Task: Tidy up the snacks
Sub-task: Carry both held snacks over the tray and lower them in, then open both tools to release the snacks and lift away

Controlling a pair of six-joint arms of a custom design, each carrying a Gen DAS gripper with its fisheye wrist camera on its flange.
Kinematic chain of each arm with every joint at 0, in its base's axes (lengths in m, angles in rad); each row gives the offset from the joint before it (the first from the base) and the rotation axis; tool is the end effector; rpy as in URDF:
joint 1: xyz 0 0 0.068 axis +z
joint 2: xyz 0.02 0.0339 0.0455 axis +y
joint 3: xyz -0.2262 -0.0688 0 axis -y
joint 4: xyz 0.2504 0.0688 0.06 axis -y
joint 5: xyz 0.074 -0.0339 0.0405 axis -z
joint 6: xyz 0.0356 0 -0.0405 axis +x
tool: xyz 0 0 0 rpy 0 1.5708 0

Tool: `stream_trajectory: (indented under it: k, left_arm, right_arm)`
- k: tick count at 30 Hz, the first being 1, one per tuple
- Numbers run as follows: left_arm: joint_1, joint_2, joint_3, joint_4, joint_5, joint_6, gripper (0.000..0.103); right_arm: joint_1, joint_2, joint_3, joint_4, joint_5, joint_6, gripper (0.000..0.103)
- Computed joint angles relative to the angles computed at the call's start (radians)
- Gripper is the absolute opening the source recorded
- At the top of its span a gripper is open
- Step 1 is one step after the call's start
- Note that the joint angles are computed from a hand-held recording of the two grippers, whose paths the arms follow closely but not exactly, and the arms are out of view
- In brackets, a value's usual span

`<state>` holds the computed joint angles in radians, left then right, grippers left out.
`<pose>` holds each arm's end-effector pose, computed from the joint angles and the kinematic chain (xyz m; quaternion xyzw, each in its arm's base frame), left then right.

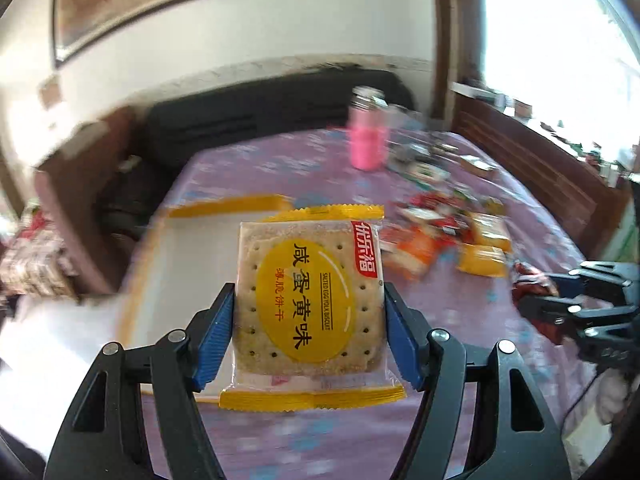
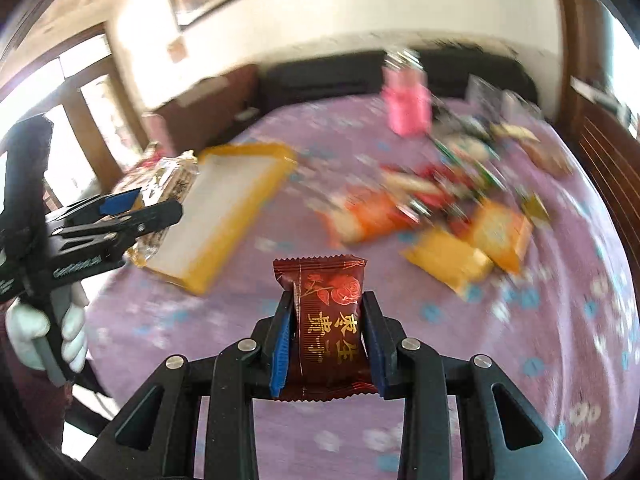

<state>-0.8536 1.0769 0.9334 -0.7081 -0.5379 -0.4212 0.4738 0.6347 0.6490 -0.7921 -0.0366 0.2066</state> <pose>0.1702 -0.1674 0.2576 0.1023 0.9014 -0.0020 0.4207 0.1466 0.0766 0.2343 -0.1299 0.9131 0.1448 0.3584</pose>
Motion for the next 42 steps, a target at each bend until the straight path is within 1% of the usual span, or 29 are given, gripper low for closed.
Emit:
stream_trajectory:
  k: [2,4,5,6,8,9,10,11,13,14,15,16,17,19,21,24,27,30,33,37,42]
  left_arm:
    - [0.06,-0.066,0.03,-0.093,-0.034,0.046,0.069]
    - [0.122,-0.12,0.052,-0.149,-0.048,0.099,0.069]
    - [0.178,-0.153,0.064,-0.175,-0.046,0.137,0.069]
    - [0.226,-0.168,0.082,-0.19,-0.037,0.167,0.069]
    - [0.342,-0.194,0.087,-0.178,0.013,0.246,0.069]
    - [0.397,-0.198,0.083,-0.162,0.028,0.283,0.069]
    - [0.44,-0.201,0.071,-0.143,0.046,0.309,0.069]
    - [0.488,-0.2,0.043,-0.108,0.07,0.333,0.069]
    - [0.551,-0.178,-0.015,-0.04,0.117,0.344,0.069]
    - [0.578,-0.148,-0.05,0.002,0.154,0.33,0.069]
    - [0.622,-0.123,-0.087,0.044,0.219,0.325,0.069]
    - [0.65,-0.084,-0.119,0.092,0.267,0.314,0.069]
    - [0.668,-0.035,-0.143,0.139,0.296,0.304,0.069]
    - [0.679,0.072,-0.173,0.222,0.322,0.276,0.069]
    - [0.698,0.18,-0.186,0.289,0.36,0.258,0.069]
    - [0.695,0.271,-0.193,0.341,0.369,0.23,0.069]
    - [0.681,0.318,-0.19,0.362,0.371,0.203,0.069]
    - [0.668,0.376,-0.161,0.369,0.359,0.186,0.07]
    - [0.689,0.406,-0.144,0.372,0.382,0.18,0.07]
    - [0.705,0.41,-0.13,0.36,0.393,0.167,0.07]
    - [0.689,0.356,-0.147,0.331,0.352,0.164,0.07]
  right_arm:
    - [0.087,0.119,0.091,0.05,-0.004,0.038,0.033]
    - [0.176,0.267,0.223,0.096,0.009,0.069,0.033]
    - [0.21,0.317,0.275,0.114,0.016,0.079,0.033]
    - [0.236,0.389,0.35,0.137,0.003,0.088,0.033]
    - [0.258,0.501,0.464,0.171,-0.047,0.116,0.033]
    - [0.259,0.571,0.528,0.198,-0.089,0.14,0.033]
    - [0.265,0.625,0.568,0.224,-0.106,0.16,0.033]
    - [0.27,0.674,0.597,0.248,-0.113,0.177,0.033]
    - [0.282,0.8,0.639,0.309,-0.112,0.209,0.033]
    - [0.288,0.857,0.647,0.331,-0.102,0.221,0.033]
    - [0.291,0.907,0.649,0.35,-0.096,0.231,0.033]
    - [0.29,0.99,0.661,0.377,-0.093,0.243,0.033]
    - [0.289,1.043,0.665,0.396,-0.092,0.253,0.033]
    - [0.289,1.167,0.697,0.425,-0.076,0.266,0.033]
    - [0.289,1.247,0.721,0.445,-0.073,0.274,0.033]
    - [0.29,1.369,0.785,0.456,-0.058,0.272,0.033]
    - [0.286,1.427,0.822,0.455,-0.047,0.253,0.033]
    - [0.303,1.439,0.835,0.451,-0.02,0.244,0.033]
    - [0.315,1.453,0.86,0.436,0.017,0.227,0.033]
    - [0.321,1.464,0.862,0.441,0.025,0.224,0.033]
    - [0.332,1.445,0.839,0.455,0.052,0.236,0.037]
